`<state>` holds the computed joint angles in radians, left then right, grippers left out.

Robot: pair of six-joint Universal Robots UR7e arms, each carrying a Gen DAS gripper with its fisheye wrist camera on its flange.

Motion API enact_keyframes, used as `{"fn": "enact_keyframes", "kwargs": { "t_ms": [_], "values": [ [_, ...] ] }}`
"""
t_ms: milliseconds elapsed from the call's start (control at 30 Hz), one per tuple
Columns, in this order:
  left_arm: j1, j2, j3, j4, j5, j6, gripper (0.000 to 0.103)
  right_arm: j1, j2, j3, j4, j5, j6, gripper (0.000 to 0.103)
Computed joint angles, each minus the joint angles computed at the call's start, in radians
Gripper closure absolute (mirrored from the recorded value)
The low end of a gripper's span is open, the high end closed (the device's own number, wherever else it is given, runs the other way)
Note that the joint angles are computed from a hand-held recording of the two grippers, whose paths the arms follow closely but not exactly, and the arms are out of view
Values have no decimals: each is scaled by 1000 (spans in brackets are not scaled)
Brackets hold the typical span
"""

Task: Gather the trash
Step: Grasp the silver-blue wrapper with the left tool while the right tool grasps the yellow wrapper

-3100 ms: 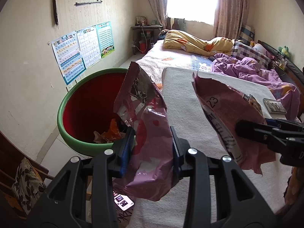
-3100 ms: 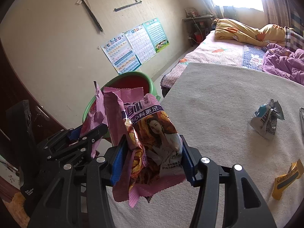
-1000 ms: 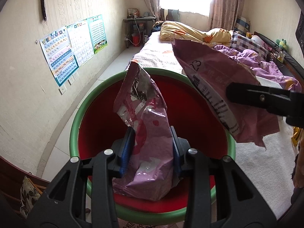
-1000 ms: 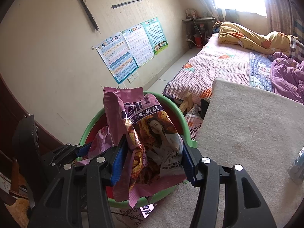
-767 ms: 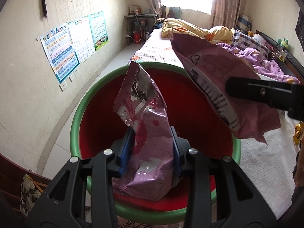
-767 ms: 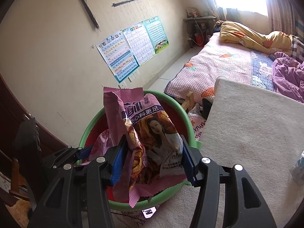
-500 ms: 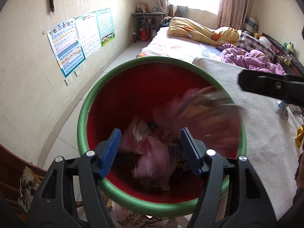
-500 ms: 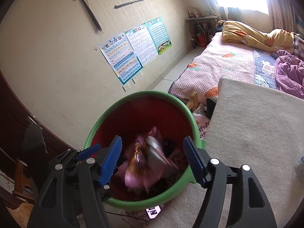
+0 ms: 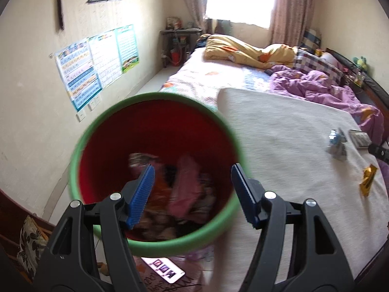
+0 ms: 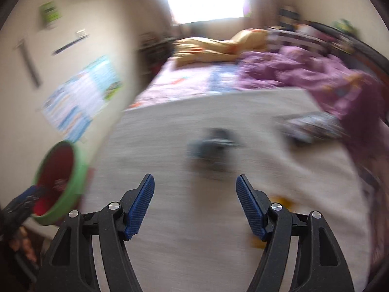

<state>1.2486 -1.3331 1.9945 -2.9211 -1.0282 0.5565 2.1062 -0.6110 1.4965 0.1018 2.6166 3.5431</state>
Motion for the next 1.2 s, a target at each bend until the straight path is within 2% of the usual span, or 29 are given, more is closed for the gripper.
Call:
{"fn": "enact_keyframes", "kwargs": {
  "t_ms": [67,167,200,300,367,433,500,567,667,867,1033,1100,1133,1200],
  "values": [
    [-26,3,26,-2,-5,-11,40,-19,-41,75,10,17,78,35],
    [-70,12,64,-6,-17,-27,40,-57,-84,156,22,-33,138,35],
    [-82,18,71,-6,-20,-33,40,-79,-110,200,1,-84,137,35],
    [-128,47,90,8,-41,-59,39,-119,-146,256,-45,-175,87,36],
    [-152,62,109,9,-60,-69,38,-138,-159,270,-73,-233,41,41],
    [-171,89,111,19,-85,-86,38,-158,-176,284,-73,-285,14,59],
    [-194,128,107,22,-98,-99,38,-179,-195,297,-80,-342,-23,68],
    [-208,166,101,14,-115,-103,38,-184,-209,307,-89,-362,-62,73],
    [-222,234,72,14,-133,-108,36,-190,-241,337,-118,-389,-102,73],
    [-232,363,-17,56,-130,-171,36,-212,-305,388,-149,-415,-139,73],
    [-243,444,-67,88,-117,-164,36,-232,-339,411,-160,-437,-150,73],
    [-248,470,-77,95,-85,-167,41,-238,-344,412,-158,-449,-158,73],
    [-245,474,-81,104,-79,-169,48,-237,-345,414,-159,-452,-160,73],
    [-240,484,-88,115,-79,-179,51,-234,-343,409,-157,-461,-168,73]
  ]
}}
